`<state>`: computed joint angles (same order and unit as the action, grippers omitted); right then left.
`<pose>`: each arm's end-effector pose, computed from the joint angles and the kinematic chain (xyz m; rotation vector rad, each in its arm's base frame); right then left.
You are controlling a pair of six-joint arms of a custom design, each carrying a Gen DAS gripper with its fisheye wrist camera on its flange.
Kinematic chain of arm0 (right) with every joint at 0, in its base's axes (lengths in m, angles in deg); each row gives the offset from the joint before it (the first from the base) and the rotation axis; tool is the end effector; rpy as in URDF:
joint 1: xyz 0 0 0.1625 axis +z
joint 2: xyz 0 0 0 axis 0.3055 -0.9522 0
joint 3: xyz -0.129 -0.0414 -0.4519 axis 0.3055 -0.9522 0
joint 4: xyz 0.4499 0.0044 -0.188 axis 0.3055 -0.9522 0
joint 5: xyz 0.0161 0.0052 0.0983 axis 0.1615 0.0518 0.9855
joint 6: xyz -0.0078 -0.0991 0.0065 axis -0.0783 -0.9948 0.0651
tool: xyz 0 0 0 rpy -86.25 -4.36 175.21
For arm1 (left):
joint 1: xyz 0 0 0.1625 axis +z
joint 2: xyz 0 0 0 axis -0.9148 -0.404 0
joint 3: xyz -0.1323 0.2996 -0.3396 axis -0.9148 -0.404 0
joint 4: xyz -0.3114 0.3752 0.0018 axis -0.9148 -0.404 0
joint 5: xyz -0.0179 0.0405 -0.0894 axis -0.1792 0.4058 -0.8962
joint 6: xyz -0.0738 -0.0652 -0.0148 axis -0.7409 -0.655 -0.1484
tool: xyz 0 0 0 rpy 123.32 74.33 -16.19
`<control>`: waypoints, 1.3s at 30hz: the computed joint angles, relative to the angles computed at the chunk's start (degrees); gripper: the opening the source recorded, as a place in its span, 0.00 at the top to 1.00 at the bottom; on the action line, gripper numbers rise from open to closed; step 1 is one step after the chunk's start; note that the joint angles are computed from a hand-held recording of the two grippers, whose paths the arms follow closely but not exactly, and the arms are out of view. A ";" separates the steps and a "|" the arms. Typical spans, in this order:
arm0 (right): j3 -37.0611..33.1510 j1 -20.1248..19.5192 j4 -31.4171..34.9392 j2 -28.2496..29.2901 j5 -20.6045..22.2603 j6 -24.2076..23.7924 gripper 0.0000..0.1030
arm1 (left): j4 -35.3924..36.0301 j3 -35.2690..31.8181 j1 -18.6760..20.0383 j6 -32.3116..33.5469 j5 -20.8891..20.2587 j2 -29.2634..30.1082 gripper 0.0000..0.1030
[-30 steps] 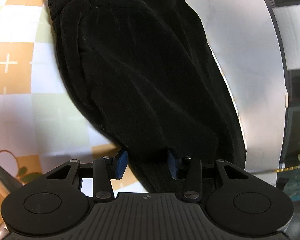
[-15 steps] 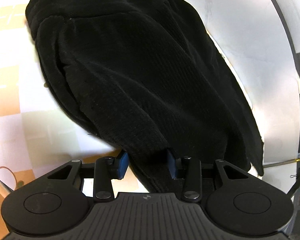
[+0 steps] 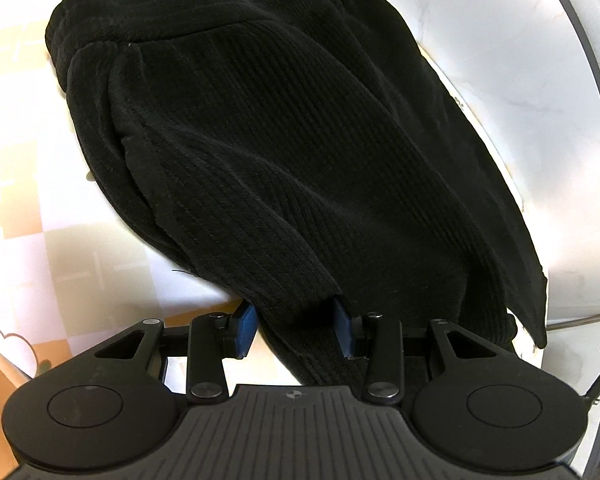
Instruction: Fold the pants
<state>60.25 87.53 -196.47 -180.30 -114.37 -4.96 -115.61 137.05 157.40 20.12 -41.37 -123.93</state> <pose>0.1513 -0.3235 0.3811 -0.2033 -2.2037 1.2657 0.1964 -0.6844 0.5139 -0.9761 2.4557 -1.0740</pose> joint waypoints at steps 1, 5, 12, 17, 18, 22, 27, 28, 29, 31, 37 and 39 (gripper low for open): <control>0.17 0.29 1.21 -0.38 0.53 0.55 0.52 | 0.38 -0.20 -0.11 -0.05 0.26 0.11 0.59; 1.10 -1.14 8.75 -4.60 10.77 4.15 0.52 | 1.44 -0.78 -0.54 -0.10 1.28 0.41 0.59; 0.51 -3.01 7.81 -3.77 14.26 2.92 0.54 | 2.89 -1.57 -1.26 -0.76 3.16 1.10 0.58; -0.35 -6.00 0.22 -3.86 9.55 5.43 0.54 | 3.49 -2.01 -1.77 -1.93 4.17 1.64 0.58; -0.48 -7.01 -0.63 -4.43 10.12 6.56 0.55 | 3.64 -2.11 -1.84 -2.16 4.29 1.72 0.58; -1.34 -9.41 -2.12 -4.71 12.16 8.22 0.62 | 3.44 -1.94 -1.91 -2.81 4.42 1.66 0.56; -2.07 -9.14 -2.35 -2.73 9.02 11.76 0.83 | 2.51 -1.38 -2.06 -2.88 4.45 1.47 0.52; -2.55 -8.85 -0.94 -2.72 8.21 12.88 0.85 | 2.25 -1.20 -2.10 -2.88 4.47 1.40 0.52; -3.07 -8.37 0.00 -2.51 7.44 13.19 0.86 | 1.85 -0.96 -2.11 -2.97 4.42 1.31 0.52; -4.58 -6.60 1.49 -1.60 5.72 11.57 0.88 | 0.82 -0.45 -2.01 -3.10 4.12 1.12 0.51; -10.94 2.20 -1.88 4.35 3.24 1.51 0.89 | -4.98 2.37 -0.89 -4.48 0.77 -0.23 0.46; -13.67 5.69 -4.25 7.43 2.12 -2.08 0.89 | -9.37 4.49 0.28 -6.00 -2.19 -1.26 0.46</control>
<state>46.58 93.22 -200.73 -172.88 -112.25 -7.03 -124.98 141.54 157.69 14.12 -43.55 -125.19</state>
